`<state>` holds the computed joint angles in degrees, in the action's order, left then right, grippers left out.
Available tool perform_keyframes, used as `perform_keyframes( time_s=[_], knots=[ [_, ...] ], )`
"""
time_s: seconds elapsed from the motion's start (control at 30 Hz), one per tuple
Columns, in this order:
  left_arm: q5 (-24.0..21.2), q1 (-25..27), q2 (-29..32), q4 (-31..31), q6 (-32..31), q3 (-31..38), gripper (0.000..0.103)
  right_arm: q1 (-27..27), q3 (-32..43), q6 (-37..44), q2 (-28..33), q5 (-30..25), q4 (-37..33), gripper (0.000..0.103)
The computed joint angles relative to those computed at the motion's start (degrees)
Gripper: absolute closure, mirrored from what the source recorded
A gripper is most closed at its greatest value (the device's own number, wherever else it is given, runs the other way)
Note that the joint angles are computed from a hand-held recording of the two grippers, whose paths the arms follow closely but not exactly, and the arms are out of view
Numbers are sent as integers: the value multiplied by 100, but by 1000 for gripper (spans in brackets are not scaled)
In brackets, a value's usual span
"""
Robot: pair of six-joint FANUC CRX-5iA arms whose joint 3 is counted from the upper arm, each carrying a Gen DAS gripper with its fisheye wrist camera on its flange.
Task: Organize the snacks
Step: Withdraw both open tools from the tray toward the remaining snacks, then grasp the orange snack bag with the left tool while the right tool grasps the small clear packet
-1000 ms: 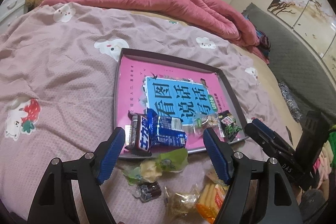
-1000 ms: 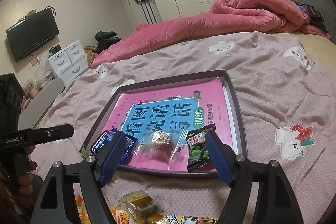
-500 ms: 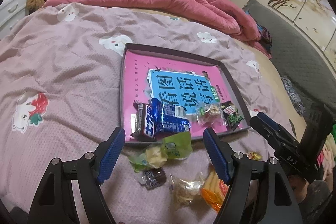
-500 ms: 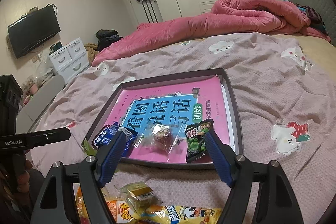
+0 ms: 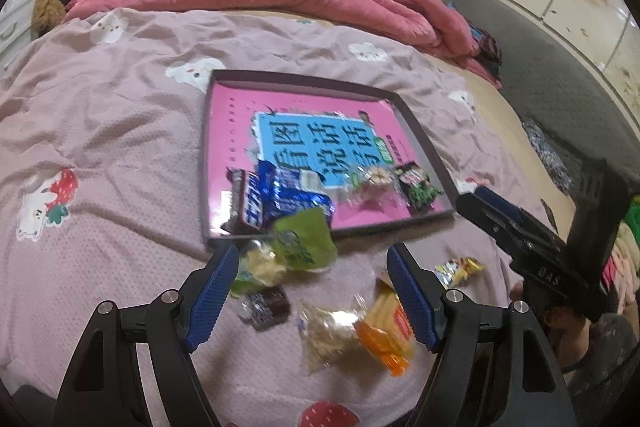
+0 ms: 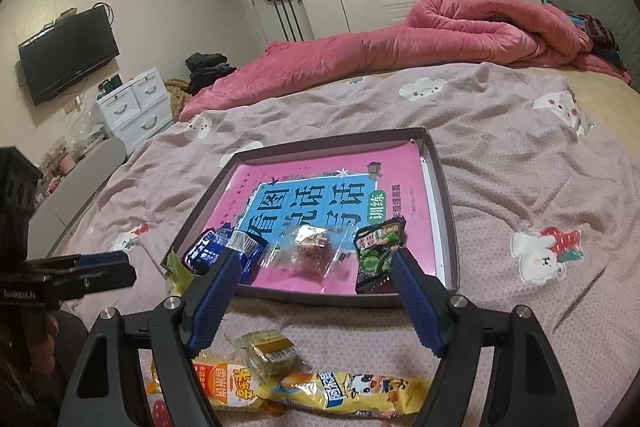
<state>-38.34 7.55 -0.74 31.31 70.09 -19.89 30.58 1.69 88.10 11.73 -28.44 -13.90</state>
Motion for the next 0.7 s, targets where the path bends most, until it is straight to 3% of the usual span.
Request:
perform_keyframes(
  time_s=[0.37,0.7],
  knots=[
    [-187,-125,-110,-174,-11,-63,25,63,-103,35,-103,-136,41,25],
    [-419,-27,-198,181,-137,-328,25,135,-228,5,-215,-181,169,25]
  ],
)
